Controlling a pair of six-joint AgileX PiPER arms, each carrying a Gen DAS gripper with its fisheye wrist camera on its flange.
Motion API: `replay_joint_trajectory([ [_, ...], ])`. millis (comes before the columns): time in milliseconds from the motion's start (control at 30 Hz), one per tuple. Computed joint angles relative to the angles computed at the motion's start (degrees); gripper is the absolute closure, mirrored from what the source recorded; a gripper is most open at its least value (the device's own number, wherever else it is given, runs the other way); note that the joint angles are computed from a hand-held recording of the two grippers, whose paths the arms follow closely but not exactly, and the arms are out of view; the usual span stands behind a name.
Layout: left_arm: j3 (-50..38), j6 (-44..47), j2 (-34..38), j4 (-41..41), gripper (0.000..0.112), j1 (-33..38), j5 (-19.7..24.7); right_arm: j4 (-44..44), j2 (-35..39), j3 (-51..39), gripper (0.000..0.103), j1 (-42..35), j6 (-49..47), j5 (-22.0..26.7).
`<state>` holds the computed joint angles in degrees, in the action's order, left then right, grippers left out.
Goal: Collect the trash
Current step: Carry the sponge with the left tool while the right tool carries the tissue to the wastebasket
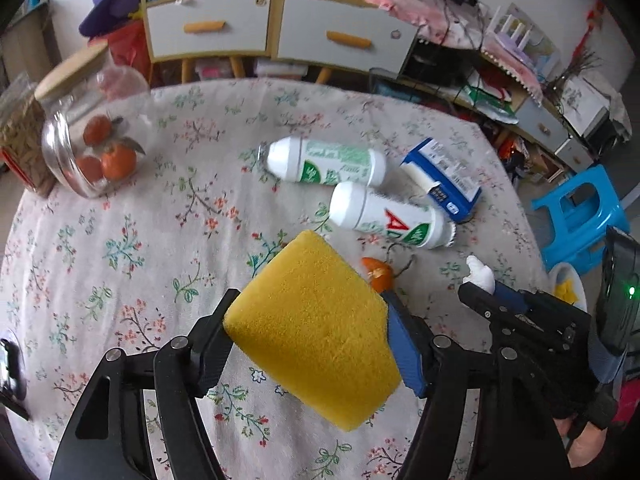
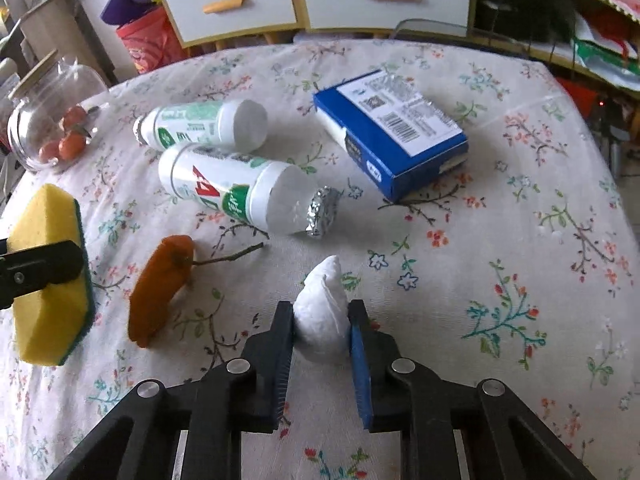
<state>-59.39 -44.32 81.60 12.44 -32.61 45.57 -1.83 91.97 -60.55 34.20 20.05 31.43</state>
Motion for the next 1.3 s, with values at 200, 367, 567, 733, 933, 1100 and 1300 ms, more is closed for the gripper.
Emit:
replay_joint_trajectory([
  [200,-1.3,-2.5,-0.8,2.3,0.04,-4.1,0.9,1.0,-5.2,1.5,0.079,-1.7,0.3,2.0],
  [367,-3.8,-4.4,0.6,4.3,0.04,-9.5,1.9,0.1,-11.8,4.7,0.079,-3.6,0.5,3.9],
  [567,-9.7,-7.4,4.4,7.3,0.04,-16.3,3.2,0.1,-20.5,8.0,0.079,-8.4,0.1,7.5],
  [733,-17.3,-6.9,9.1,7.9,0.04,-20.9,5.1,2.2,-27.1,10.0,0.079,-15.4,-3.6,11.4],
  [933,-25.4,-5.3,15.2,6.8,0.04,-24.0,5.6,9.0,-32.6,12.3,0.079,-29.9,-13.8,15.6],
  [1100,-32.5,-2.6,21.1,5.0,0.04,-25.8,5.8,17.7,-34.4,12.6,0.079,-47.2,-28.0,20.3],
  [1300,-44.4,2.4,29.5,2.3,0.04,-27.5,7.3,25.4,-33.7,11.5,0.079,-65.2,-41.3,26.0],
])
